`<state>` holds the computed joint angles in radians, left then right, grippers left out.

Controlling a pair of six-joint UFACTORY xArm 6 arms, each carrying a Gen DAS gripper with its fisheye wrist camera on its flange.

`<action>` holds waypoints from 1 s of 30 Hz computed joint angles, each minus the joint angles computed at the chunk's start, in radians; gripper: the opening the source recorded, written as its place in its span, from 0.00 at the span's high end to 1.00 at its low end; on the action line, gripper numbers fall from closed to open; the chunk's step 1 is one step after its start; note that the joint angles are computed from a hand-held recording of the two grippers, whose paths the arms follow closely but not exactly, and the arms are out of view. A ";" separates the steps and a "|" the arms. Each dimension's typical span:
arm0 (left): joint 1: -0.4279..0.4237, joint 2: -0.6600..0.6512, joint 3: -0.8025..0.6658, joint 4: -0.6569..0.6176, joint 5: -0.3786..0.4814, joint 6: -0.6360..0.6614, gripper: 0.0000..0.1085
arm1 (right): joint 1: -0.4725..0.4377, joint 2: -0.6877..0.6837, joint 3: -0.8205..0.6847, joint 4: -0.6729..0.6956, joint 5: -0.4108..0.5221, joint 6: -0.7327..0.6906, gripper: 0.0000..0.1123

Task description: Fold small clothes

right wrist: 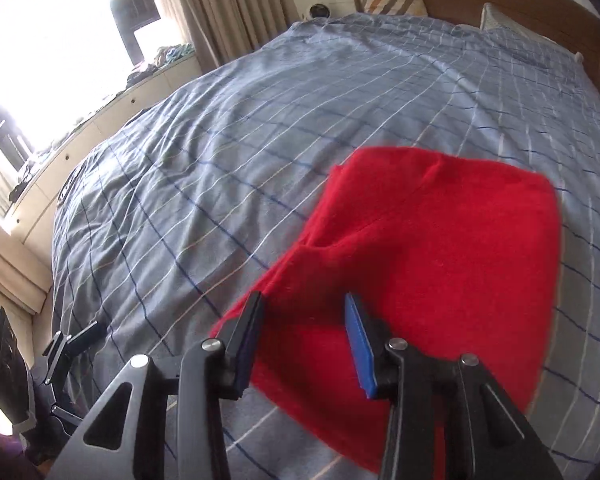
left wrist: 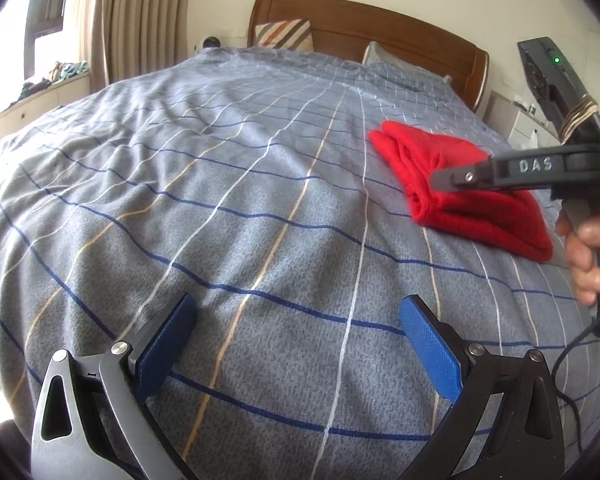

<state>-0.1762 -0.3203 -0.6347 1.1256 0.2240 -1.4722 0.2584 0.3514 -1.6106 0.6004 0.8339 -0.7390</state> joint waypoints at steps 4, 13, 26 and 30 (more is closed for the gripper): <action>-0.001 -0.004 0.004 -0.012 0.001 0.014 0.06 | 0.042 -0.064 0.098 0.007 -0.032 -0.090 0.65; 0.018 -0.005 0.008 -0.032 -0.028 0.009 0.06 | -0.138 -0.207 0.202 0.104 -0.038 -0.133 0.65; -0.024 -0.017 0.010 0.000 0.027 0.025 0.06 | -0.135 -0.539 0.701 0.208 -0.248 -0.253 0.48; -0.046 -0.032 0.019 -0.061 0.035 0.090 0.06 | -0.164 -0.687 0.879 0.270 -0.409 -0.298 0.38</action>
<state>-0.2218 -0.3521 -0.6157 1.0643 0.2587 -1.3826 0.0944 -0.3354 -0.7312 0.8700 0.4246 -1.0375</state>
